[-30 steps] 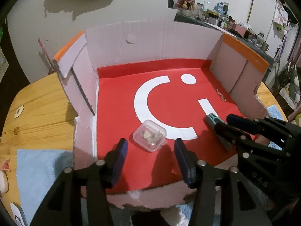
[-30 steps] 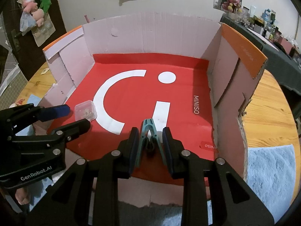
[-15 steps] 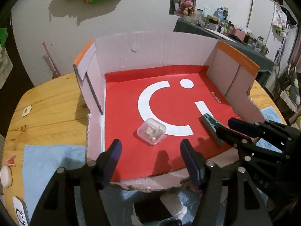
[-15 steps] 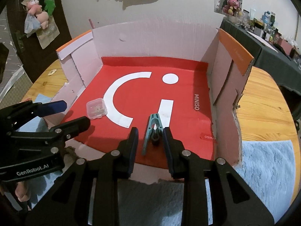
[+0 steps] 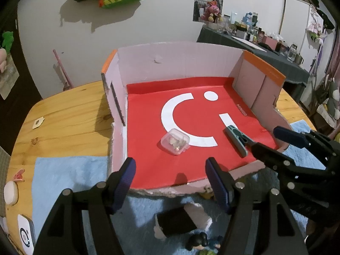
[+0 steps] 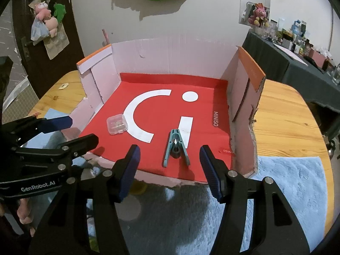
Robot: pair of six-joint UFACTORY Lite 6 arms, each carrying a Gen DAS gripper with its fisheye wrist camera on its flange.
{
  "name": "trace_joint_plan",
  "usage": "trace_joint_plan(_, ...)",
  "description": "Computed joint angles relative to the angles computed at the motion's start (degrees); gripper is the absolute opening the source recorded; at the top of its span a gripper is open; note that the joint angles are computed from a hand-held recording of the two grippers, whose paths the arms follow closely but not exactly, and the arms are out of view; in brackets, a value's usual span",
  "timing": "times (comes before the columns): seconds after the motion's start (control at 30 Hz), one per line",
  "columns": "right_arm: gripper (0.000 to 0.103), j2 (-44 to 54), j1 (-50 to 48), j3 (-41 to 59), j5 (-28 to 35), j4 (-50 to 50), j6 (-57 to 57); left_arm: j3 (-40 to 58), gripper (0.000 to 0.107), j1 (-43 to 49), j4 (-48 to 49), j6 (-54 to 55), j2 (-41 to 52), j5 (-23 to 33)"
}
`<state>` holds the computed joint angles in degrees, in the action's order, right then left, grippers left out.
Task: Organize objects
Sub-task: 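Withdraw both open tools from the red box back over the towel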
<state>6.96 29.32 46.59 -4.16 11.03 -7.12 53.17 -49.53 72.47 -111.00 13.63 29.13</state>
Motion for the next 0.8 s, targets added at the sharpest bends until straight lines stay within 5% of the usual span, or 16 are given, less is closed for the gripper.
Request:
trace_joint_plan(0.4,0.072,-7.1,2.5,-5.7,-1.5,28.7,-27.4,-4.3,0.082,-3.3,0.9,-3.8,-3.8,2.9)
trace_joint_plan(0.8,0.085,-14.3,3.8,-11.3,-2.3,36.8,-34.1,-7.3,0.09,-6.7,1.2,-6.3,-6.8,5.2)
